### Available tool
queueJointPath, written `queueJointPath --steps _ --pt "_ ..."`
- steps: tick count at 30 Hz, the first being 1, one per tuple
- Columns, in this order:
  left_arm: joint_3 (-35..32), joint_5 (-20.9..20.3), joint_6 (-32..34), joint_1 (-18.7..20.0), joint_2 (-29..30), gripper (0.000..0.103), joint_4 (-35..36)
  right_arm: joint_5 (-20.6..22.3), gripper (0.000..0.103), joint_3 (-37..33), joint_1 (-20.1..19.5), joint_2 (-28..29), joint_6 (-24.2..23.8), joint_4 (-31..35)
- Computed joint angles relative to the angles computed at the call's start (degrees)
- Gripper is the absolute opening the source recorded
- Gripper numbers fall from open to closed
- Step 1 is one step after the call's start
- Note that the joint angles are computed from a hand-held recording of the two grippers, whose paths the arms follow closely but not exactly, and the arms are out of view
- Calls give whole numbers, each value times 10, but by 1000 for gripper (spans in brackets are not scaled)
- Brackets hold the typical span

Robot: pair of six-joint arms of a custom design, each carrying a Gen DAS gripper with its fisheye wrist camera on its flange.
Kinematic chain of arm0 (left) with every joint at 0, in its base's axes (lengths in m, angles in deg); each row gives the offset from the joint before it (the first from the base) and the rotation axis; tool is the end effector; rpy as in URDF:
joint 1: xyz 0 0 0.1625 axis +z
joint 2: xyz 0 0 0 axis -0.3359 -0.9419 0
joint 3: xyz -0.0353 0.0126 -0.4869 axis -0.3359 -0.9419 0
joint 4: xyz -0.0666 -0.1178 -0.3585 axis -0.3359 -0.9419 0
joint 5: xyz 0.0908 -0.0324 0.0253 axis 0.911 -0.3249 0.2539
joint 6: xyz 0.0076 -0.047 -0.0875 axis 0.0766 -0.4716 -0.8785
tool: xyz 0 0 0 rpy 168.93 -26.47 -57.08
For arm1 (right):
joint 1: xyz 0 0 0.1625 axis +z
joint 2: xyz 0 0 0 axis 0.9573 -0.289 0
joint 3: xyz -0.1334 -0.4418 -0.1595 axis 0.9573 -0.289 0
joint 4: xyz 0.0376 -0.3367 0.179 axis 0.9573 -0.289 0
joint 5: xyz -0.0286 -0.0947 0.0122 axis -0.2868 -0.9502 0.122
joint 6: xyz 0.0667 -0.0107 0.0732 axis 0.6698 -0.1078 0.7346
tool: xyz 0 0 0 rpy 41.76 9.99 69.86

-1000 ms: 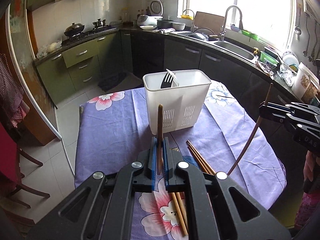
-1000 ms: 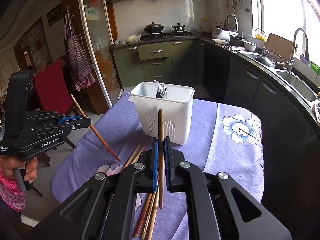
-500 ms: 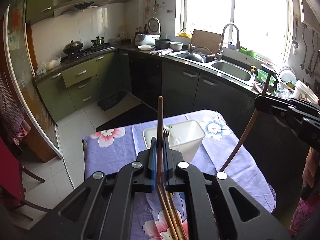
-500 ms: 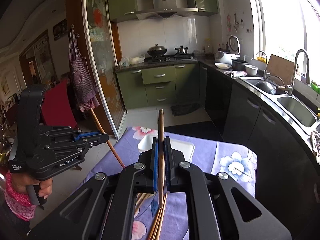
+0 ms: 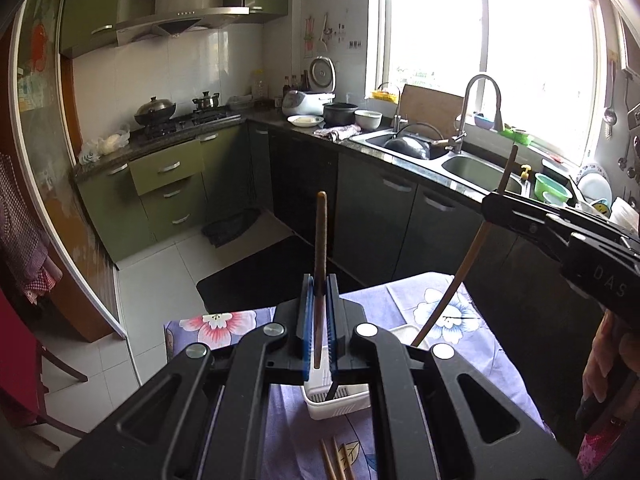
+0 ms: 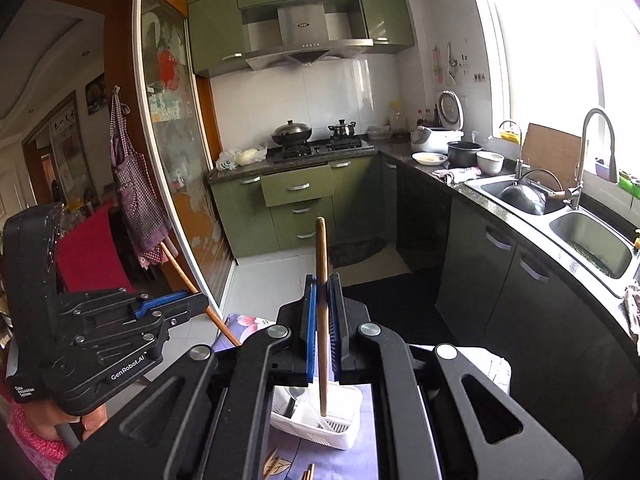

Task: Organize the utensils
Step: 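Open the right tool in the caddy while the left tool releases its chopstick there, then move both tools back down to the remaining wooden chopsticks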

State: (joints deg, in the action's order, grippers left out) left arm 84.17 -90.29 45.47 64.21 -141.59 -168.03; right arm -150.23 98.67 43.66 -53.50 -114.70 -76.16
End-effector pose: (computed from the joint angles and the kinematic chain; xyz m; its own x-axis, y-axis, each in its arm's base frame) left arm -0.3380 -0.6470 0.4085 -0.7033 -0.1046 -0.7032 0.5225 0.5947 -0.6110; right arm 0.5008 -0.7414 0.3286 -0.6397 -0.6241 0.4487 -0.7646 0.4568 -0.4546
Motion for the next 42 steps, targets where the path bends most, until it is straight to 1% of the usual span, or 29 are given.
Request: queueJointPath --steps 2,8,11,13,14,15,17,19,21,22,23,25,27,31,35,39,42 --pt "6 -11 -24 9 -1 6 29 -6 7 1 -9 10 0 6" --pt "28 -46 -100 27 -14 6 117 -19 7 41 -30 20 -9 -5" --pt "38 -43 -114 28 -17 7 133 -19 7 69 -35 13 -13 -23" --pt "45 -42 -117 25 -20 11 134 -16 8 83 -36 5 -12 -31" --pt "48 -41 -117 23 -22 14 132 -17 9 93 -35 0 -14 -37" --pt "50 -37 -118 20 -24 17 131 -17 9 105 -34 -7 -17 -47" --pt "59 -31 -122 11 -32 17 124 -13 9 129 -30 -25 -22 -66" --pt "73 -21 -122 -3 -42 17 119 -6 9 169 -26 -53 -28 -89" --pt "89 -9 -137 -18 -51 17 127 -2 12 208 -23 -81 -34 -106" --pt "99 -7 -154 -25 -59 17 140 -4 16 227 -23 -94 -36 -110" --pt "111 -8 -179 -31 -68 18 159 -5 17 248 -24 -107 -38 -113" --pt "136 -18 -227 -37 -84 22 195 -9 17 293 -29 -131 -42 -118" --pt "164 -32 -275 -39 -96 22 227 -14 17 334 -39 -150 -42 -123" --pt "213 -74 -320 -23 -101 22 239 -35 17 407 -65 -169 -43 -146" --pt "239 -120 -344 8 -88 22 224 -48 17 437 -89 -166 -36 -144" --pt "237 -132 -357 35 -67 22 220 -57 17 447 -102 -158 -35 -136" --pt "228 -134 -363 51 -55 22 226 -55 17 452 -109 -157 -38 -133"
